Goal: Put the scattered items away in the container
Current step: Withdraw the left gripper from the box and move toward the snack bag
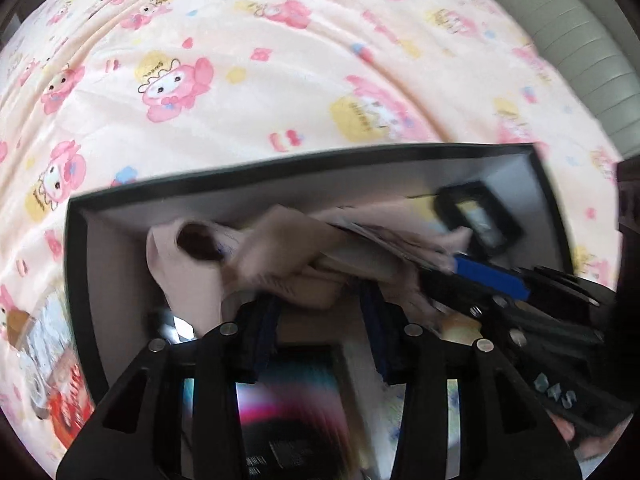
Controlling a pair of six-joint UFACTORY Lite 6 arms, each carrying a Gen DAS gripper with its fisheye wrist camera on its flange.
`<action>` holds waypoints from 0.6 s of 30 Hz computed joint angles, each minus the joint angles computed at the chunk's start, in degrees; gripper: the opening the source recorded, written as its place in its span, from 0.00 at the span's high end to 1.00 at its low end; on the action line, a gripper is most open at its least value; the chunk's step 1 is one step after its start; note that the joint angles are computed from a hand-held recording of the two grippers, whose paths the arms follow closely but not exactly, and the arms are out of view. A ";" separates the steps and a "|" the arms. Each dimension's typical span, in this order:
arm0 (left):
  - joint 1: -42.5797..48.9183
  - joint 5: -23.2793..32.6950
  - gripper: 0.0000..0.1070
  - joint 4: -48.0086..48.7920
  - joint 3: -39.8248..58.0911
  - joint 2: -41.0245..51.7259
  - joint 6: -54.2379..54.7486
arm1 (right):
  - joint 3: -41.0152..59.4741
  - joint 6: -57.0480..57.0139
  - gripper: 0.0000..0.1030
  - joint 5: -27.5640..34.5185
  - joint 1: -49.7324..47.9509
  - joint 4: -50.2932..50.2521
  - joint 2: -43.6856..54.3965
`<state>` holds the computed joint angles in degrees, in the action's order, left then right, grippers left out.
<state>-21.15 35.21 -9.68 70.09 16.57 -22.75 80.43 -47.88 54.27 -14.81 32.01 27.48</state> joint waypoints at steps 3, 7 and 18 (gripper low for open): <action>-2.42 -1.22 0.58 3.10 -6.63 -9.56 -5.38 | -4.93 -0.68 0.57 -1.29 -1.30 1.52 -6.67; -8.29 1.24 0.58 14.71 -10.90 -19.92 -18.03 | -14.57 -5.10 0.48 -3.71 -3.66 3.68 -19.78; -30.98 11.06 0.56 32.69 -24.91 -48.10 -49.00 | -39.38 -17.15 0.48 0.00 -13.38 8.27 -60.32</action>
